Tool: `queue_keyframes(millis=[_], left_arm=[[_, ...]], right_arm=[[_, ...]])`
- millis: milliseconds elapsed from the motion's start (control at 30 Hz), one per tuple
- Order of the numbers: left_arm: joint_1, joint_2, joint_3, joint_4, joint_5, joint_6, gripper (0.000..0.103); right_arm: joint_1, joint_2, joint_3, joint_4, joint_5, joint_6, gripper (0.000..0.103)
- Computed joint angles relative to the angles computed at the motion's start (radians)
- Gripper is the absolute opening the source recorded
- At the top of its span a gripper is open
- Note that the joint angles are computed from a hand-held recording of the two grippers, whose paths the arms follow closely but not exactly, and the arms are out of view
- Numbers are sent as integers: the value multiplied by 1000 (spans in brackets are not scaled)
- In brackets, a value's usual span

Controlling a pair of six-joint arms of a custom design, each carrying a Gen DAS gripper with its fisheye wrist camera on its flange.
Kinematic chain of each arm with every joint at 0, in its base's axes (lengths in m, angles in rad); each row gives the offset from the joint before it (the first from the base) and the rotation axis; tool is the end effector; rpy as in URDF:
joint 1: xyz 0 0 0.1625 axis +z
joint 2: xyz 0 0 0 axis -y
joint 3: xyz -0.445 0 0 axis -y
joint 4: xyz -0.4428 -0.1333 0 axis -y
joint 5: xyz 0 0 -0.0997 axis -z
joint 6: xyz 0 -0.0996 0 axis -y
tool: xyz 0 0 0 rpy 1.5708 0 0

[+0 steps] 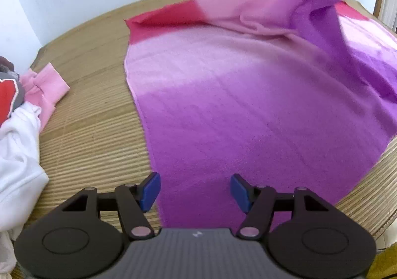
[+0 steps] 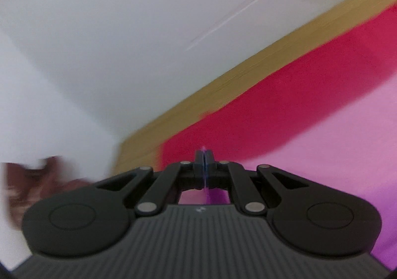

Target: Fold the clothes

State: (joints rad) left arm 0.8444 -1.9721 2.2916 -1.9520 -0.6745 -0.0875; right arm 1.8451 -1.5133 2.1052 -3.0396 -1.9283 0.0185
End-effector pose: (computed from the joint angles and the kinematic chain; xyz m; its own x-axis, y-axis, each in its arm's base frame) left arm -0.0746 -0.4018 0.3771 -0.5549 0.3121 -0.7712 0.6168 0.7764 -0.1296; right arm 0.2379 -0.4821 0.3767 -0.9777 0.0166 0.2095 -0.1552 0.6154 -0.7728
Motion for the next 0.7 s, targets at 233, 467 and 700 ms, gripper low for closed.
queue_keyframes(millis=[233,467,700], left_arm=[[-1,3,-56,165,29,-171,68],[79,-22,-109,142,-110,-126,69],[131,41,-122,75,-182,28,75]], right_arm=[[140,132,31,-209,-396,-441,23],[186,-8,192,356,48,-279,52],[325,176,223,297,-86,-251,52]])
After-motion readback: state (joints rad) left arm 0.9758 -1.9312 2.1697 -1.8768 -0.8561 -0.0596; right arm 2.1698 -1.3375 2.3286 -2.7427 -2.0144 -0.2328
